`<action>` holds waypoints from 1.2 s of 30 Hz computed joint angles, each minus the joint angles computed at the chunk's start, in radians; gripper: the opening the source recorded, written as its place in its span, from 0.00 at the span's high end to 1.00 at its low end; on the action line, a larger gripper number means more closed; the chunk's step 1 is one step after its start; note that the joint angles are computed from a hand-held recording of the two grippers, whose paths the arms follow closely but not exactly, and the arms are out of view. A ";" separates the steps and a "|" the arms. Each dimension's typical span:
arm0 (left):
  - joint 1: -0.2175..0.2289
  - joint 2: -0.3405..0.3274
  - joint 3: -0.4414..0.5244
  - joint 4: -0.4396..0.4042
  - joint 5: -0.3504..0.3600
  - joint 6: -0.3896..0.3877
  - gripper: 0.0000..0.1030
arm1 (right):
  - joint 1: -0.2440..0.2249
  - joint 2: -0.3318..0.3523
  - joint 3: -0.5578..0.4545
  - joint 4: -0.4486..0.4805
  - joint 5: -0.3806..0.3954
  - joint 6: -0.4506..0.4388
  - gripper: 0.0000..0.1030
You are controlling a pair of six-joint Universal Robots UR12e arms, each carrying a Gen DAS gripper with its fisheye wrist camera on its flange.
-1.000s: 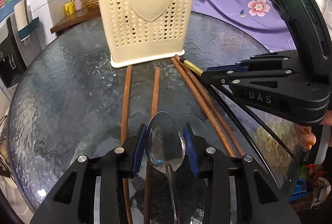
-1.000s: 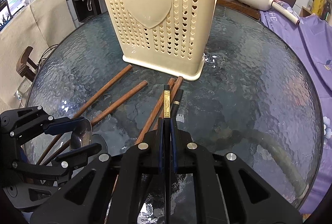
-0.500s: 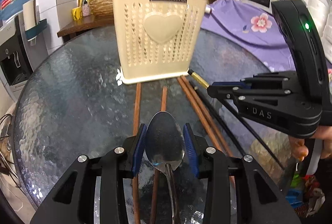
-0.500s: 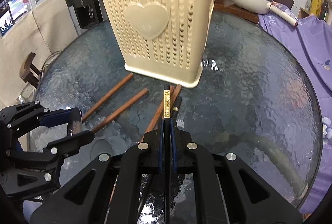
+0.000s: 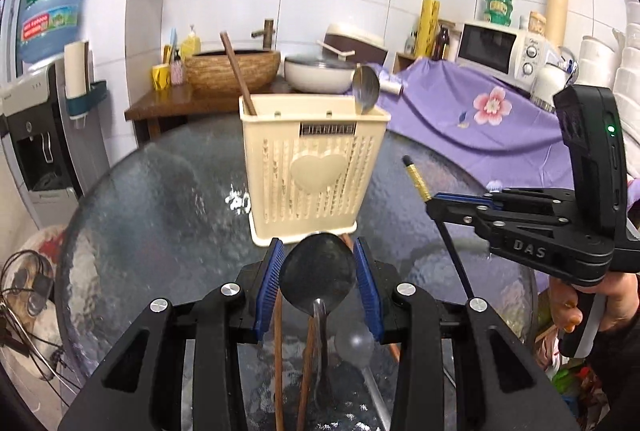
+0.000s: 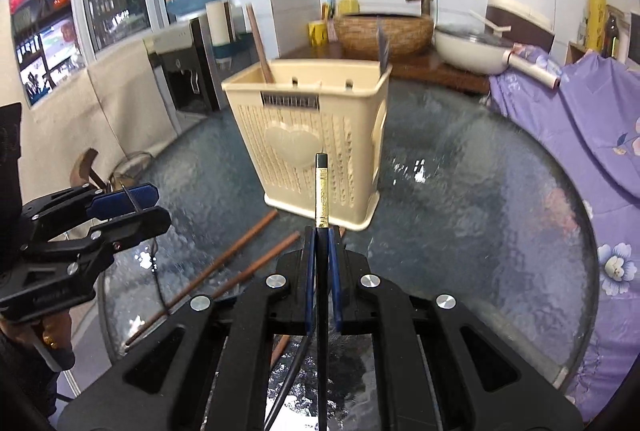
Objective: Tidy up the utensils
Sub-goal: 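Lift spoon with left tool and black chopstick with right tool toward the basket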
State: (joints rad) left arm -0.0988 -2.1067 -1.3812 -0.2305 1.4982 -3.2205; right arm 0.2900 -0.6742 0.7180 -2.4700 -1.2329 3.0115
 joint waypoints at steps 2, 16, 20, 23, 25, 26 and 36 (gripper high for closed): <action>-0.002 0.000 0.002 0.007 0.004 0.004 0.66 | -0.002 -0.009 0.012 -0.011 0.003 -0.003 0.93; 0.003 0.001 0.018 0.025 0.004 -0.009 0.66 | -0.018 -0.047 0.051 -0.081 0.065 0.029 0.93; 0.006 -0.004 0.038 0.024 -0.006 -0.015 0.66 | -0.019 -0.055 0.050 -0.098 0.070 0.025 0.93; 0.008 -0.010 0.058 0.030 -0.008 -0.018 0.66 | -0.019 -0.054 0.036 -0.098 0.075 0.022 0.93; 0.011 -0.014 0.072 0.035 -0.013 -0.026 0.66 | -0.019 -0.049 0.020 -0.097 0.079 0.022 0.93; 0.012 -0.017 0.081 0.033 -0.016 -0.029 0.66 | -0.019 -0.045 0.009 -0.097 0.078 0.022 0.93; 0.034 -0.065 0.230 0.031 -0.032 -0.093 0.66 | -0.011 0.106 -0.363 0.025 0.096 0.032 0.93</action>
